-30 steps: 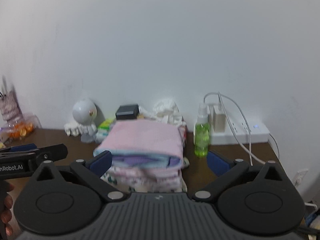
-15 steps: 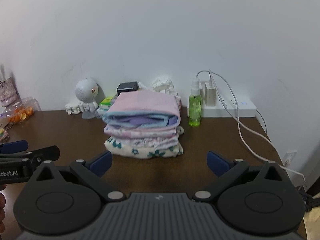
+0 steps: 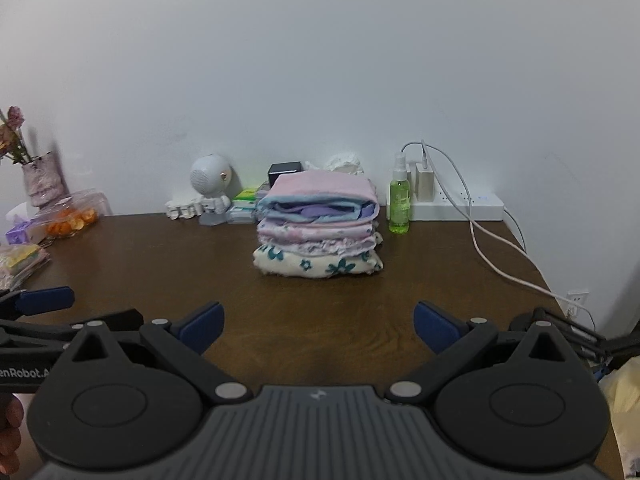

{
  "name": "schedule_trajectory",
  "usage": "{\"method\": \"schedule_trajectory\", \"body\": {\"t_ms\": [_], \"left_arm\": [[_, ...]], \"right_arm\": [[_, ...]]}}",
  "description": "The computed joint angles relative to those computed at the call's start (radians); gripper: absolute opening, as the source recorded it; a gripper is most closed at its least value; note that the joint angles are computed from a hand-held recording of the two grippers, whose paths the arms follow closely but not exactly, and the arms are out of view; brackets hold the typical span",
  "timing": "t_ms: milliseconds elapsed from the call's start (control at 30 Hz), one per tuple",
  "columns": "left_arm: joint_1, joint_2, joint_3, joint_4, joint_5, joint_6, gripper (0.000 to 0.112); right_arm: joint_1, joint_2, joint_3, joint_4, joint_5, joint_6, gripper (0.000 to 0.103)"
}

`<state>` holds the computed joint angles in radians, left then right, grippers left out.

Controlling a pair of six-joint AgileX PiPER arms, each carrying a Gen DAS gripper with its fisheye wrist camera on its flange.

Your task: Fold clothes

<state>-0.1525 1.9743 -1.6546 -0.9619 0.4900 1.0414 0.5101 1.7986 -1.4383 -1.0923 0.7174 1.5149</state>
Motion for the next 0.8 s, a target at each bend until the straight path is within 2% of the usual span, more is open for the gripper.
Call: {"method": "schedule_trajectory", "body": {"t_ms": [167,333,600,800], "left_arm": [[0.040,-0.130,0.234,-0.242,-0.026,0.290,0.103],[0.118,-0.232,0.411,-0.346,0.058,0.407,0.103],[0.263,-0.387,0.653,-0.387,0.173,0.590,0.103],[0.411,-0.487,0.782,-0.393,0.301,0.644,0.103]], "right_arm": [[0.126,-0.062,0.101,-0.068,0.095,0.105,0.103],[0.268,-0.113,0.185,-0.093,0.207,0.203,0.103],[0.480,-0.148,0.270,-0.077,0.353,0.327,0.103],[0.635,-0.159,0.303,-0.050,0.449,0.428,0.103]]}}
